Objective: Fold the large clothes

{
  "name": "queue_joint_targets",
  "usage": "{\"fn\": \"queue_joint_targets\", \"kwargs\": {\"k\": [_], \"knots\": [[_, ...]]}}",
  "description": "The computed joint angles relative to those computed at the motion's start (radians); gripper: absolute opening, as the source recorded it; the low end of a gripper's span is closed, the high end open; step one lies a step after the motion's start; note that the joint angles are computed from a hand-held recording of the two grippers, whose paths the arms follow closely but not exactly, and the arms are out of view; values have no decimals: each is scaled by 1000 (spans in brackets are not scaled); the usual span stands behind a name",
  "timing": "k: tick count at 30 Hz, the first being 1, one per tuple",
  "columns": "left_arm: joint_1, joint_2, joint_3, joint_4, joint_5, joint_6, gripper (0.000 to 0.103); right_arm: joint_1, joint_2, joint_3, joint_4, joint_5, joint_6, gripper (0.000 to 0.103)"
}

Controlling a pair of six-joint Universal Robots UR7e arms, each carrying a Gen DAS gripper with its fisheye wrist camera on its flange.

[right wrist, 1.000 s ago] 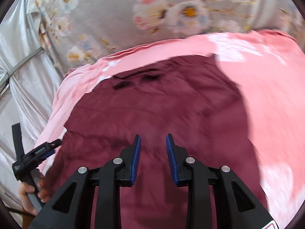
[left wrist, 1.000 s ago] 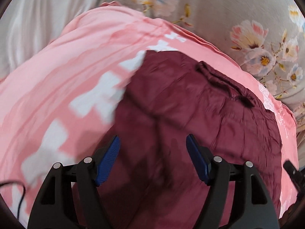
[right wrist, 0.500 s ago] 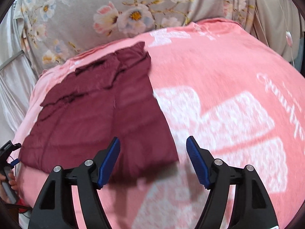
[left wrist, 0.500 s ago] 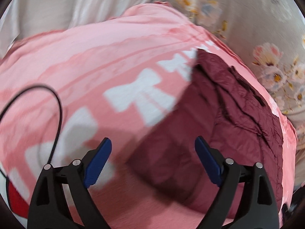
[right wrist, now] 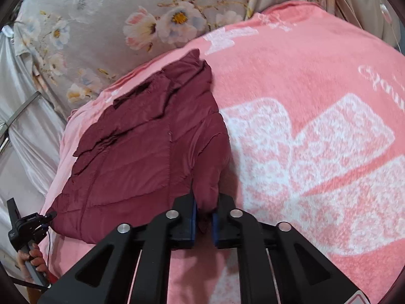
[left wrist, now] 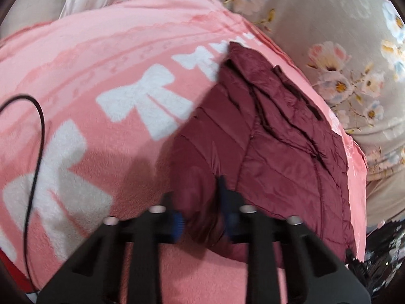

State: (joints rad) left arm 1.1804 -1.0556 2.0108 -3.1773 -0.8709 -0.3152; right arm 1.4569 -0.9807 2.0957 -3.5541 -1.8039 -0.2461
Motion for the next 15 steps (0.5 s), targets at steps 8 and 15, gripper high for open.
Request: {"fn": "queue_joint_targets", "kwargs": {"k": [8,15], "knots": [[-62,-115,100,-115,-91,59,4,73,-111,129,-158,65,-123,4],[-228,-291,277,-241,-30,126,3,145,-278,304,-342,126,-250,4]]}}
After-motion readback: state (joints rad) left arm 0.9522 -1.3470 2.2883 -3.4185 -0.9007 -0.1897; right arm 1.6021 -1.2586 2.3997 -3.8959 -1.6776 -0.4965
